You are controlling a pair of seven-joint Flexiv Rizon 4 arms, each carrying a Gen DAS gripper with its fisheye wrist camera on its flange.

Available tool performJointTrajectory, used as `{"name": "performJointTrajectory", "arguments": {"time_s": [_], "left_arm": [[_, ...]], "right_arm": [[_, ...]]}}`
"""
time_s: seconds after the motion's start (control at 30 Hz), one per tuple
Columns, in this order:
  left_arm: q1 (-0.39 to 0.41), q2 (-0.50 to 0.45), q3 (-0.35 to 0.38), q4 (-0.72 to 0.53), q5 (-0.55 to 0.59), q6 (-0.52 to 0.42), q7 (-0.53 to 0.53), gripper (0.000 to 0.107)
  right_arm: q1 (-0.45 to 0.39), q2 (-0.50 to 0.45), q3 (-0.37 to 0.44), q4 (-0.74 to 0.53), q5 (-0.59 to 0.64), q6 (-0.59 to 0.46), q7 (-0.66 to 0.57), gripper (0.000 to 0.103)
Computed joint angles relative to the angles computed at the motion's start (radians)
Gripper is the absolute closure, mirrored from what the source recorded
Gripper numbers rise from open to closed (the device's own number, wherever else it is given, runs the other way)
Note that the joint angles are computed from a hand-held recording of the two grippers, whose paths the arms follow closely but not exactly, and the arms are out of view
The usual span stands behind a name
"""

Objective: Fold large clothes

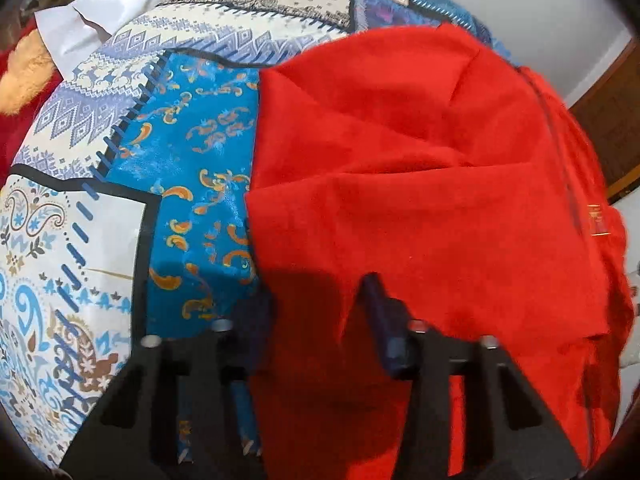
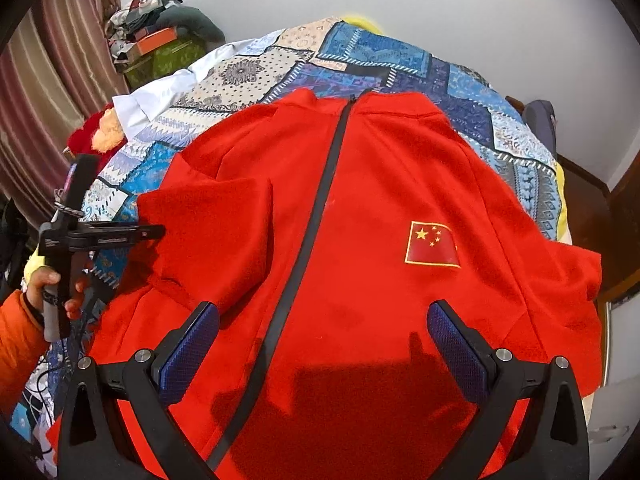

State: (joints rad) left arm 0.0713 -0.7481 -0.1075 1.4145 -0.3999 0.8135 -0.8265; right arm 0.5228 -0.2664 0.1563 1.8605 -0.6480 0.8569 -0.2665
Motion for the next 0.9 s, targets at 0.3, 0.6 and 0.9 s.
{"name": "performJointTrajectory", "arguments": {"time_s": [0.3,0.6,0.9], "left_arm": [[-0.019,0.130,-0.021,0.160,0.020,0.232,0.086,0.099],[-0.028,0.314,-0.135,0.252,-0.178,0.260,0.256,0.101],[-0.173,0.354,-0.125,0.180,-0.262,0.058,0.248,0.101]], "right_arm": [[-0.014,0.044,0.003,0.056,-0.023,0.004,0.031,0.000],[-0.055,0.145,0.020,0.151,-0.092,0.025,0.130,0.000],[-0.134,0.305,0.067,0.273,-0.117,-0.007,0.195,0.000]]}}
